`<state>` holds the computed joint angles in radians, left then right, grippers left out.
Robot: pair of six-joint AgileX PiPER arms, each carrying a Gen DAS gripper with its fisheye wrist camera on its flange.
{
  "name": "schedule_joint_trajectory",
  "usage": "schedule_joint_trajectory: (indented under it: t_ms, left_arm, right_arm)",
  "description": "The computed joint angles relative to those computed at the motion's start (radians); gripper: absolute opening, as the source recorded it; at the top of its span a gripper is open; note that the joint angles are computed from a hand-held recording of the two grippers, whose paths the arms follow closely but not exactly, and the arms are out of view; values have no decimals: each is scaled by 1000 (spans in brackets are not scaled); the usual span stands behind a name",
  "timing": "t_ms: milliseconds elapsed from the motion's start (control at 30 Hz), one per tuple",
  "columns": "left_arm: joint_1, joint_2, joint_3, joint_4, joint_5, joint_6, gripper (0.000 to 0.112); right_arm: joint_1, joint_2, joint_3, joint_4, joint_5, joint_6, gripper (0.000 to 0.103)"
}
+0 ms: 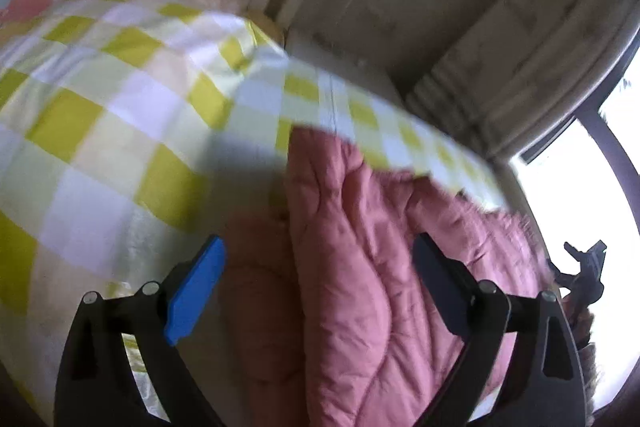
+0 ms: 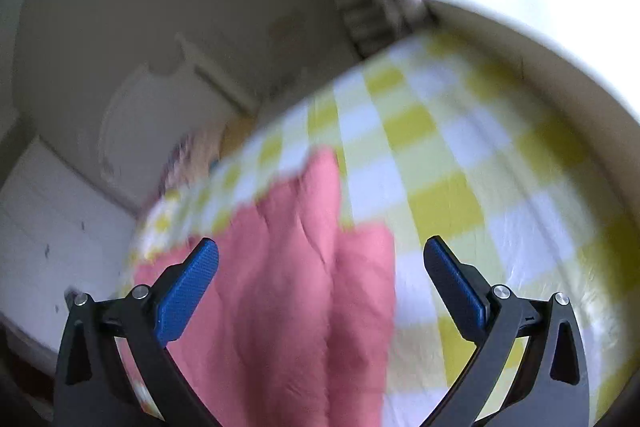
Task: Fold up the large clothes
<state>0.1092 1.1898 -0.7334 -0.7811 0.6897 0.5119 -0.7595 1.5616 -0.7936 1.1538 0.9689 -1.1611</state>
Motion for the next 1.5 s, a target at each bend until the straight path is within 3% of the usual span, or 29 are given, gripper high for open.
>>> schedule_joint_trajectory:
  t_ms: [67, 100, 133, 167, 200, 233, 267, 333, 400, 500, 600, 633, 667, 767, 833, 867, 900, 933, 967, 1000, 1100, 1200, 1300, 1333, 1367, 1400, 1433, 1467, 1500]
  left_arm:
    - [-54, 42, -1, -2, -33, -1, 87]
    - [-78, 55, 0, -2, -49, -4, 70]
    - [-120, 57, 0, 36, -80, -47, 55]
    - [-145, 54, 2, 59, -91, -73, 20]
    - [-159, 43, 1, 61, -80, -74, 12]
    - [-182, 10, 10, 89, -98, -100, 10]
    - [-207, -47, 29, 135, -132, -133, 8]
    - [-182, -134, 29, 106, -111, -105, 8]
    - [-149, -160, 8, 63, -91, -85, 7]
    - [-226, -131, -55, 250, -162, -285, 8]
    - [-302, 5, -88, 531, -229, -544, 10]
    - [-302, 72, -98, 573, -225, -592, 16]
    - [-290, 145, -78, 577, -256, -599, 30]
    - [-260, 160, 41, 364, -422, -424, 35]
    - [-201, 116, 55, 183, -375, -249, 39]
    - [-170, 75, 62, 141, -348, -200, 50]
    - [-145, 28, 75, 137, -336, -192, 74]
    - [-121, -27, 93, 131, -336, -189, 88]
    - [-71, -114, 129, 92, -315, -146, 101]
    - [-8, -172, 149, 24, -254, -63, 101]
    - [235, -244, 200, -170, 20, 197, 101]
    - [340, -297, 272, -157, 170, 285, 101]
    - [250, -305, 342, -123, 131, 266, 101]
    - [185, -310, 367, -122, 77, 249, 101]
    - [126, -335, 391, -122, 11, 230, 101]
    - [73, -331, 395, -124, -25, 218, 91]
    - [54, -317, 398, -166, -20, 247, 70]
    - [74, -303, 404, -230, 24, 285, 50]
    - [130, -329, 419, -256, 78, 308, 41]
  right_arm:
    - [21, 22, 33, -3, 10, -42, 92]
    - [30, 32, 49, 6, 12, -72, 87]
    - [45, 28, 62, 11, 19, -92, 69]
    - [69, -4, 82, 12, 24, -125, 46]
    - [101, -69, 111, 9, -1, -146, 37]
    - [124, -140, 138, -2, -51, -137, 18]
    - [139, -229, 163, -16, -90, -124, 15]
    - [113, -342, 175, 6, -64, -87, 14]
    - [133, -365, 149, 29, -81, -42, 14]
    - [279, -338, 99, -11, -266, 80, 14]
    - [413, -154, 45, -146, -455, 258, 15]
    - [444, -66, 49, -137, -522, 253, 16]
    - [460, -17, 61, -88, -566, 208, 18]
    - [393, -31, 126, 162, -507, -34, 23]
    - [316, -43, 138, 164, -401, -50, 27]
    - [269, -51, 133, 125, -332, -28, 28]
    - [215, -70, 135, 86, -265, -7, 29]
    - [167, -92, 142, 54, -210, -2, 45]
    - [142, -102, 148, 49, -177, -16, 91]
    - [108, -140, 175, 29, -160, -25, 98]
    - [22, -192, 251, 18, -56, -137, 99]
    - [-8, -136, 296, 6, -4, -209, 99]
    - [30, -161, 381, 82, -48, -332, 99]
    - [54, -180, 406, 110, -68, -354, 91]
    - [70, -195, 426, 140, -87, -369, 74]
    - [92, -208, 443, 162, -107, -360, 70]
    - [96, -240, 470, 197, -119, -380, 59]
    - [83, -270, 495, 212, -109, -398, 51]
    - [50, -307, 522, 205, -81, -403, 48]
